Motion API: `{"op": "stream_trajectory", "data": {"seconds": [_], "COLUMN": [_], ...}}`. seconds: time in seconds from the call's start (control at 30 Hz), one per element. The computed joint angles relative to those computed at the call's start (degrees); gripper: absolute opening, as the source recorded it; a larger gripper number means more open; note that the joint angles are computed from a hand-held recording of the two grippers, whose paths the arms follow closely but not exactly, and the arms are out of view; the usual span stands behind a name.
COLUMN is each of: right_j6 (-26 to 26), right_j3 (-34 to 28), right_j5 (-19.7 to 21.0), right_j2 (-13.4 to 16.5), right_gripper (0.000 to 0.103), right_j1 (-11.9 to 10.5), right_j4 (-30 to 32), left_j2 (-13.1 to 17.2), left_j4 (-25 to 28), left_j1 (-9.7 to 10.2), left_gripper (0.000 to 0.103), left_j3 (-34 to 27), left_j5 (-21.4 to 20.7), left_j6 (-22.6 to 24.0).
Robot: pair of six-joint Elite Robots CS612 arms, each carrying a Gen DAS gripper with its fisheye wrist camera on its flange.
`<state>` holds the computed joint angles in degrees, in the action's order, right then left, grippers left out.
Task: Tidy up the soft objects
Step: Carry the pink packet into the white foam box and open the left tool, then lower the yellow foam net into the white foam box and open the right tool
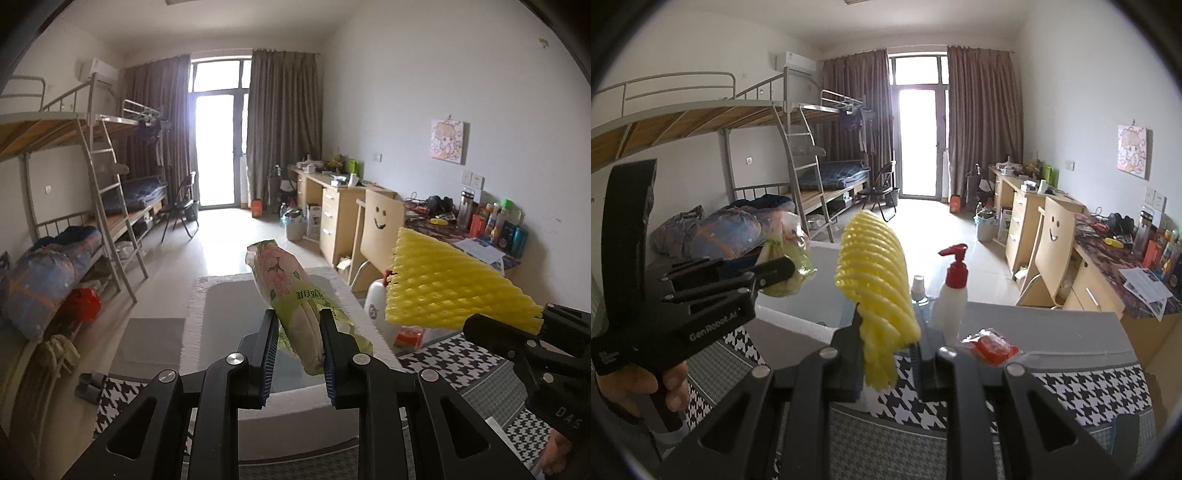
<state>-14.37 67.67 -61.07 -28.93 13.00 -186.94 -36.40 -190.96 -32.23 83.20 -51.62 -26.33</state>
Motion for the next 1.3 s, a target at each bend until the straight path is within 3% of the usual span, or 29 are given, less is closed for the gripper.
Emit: {"op": "stream_trajectory", "data": {"seconds": [0.73, 0.77, 0.9, 1.07, 1.13, 1.3], "right_j6": [-0.7, -0.8, -0.9, -0.8, -0.6, -0.8], "right_j3": [-4.7, -4.9, -5.5, -5.7, -5.6, -5.8], "right_j5": [-1.0, -1.2, -1.6, -1.8, -2.0, -2.0], "right_j2": [1.7, 1.8, 2.0, 2.0, 2.0, 2.1], "right_gripper": [0.024, 0.024, 0.024, 0.024, 0.024, 0.024], "right_j1": [1.4, 1.5, 1.6, 1.7, 1.7, 1.8], "right_j4": [5.9, 6.1, 6.8, 7.0, 6.9, 7.2], "left_j2": [0.8, 0.8, 0.6, 0.1, -0.1, -0.5], "left_j4": [5.1, 5.4, 5.9, 5.5, 4.9, 3.7], "left_j1": [2.69, 2.71, 2.63, 2.41, 2.23, 1.89], "left_gripper": [0.026, 0.028, 0.063, 0.071, 0.084, 0.090], "left_j3": [-1.7, -1.7, -1.4, -0.3, 0.1, 1.1], "left_j5": [-6.9, -6.9, -5.8, -4.2, -3.0, -0.5], "left_j6": [-2.3, -2.5, -3.4, -3.8, -3.9, -4.3]}}
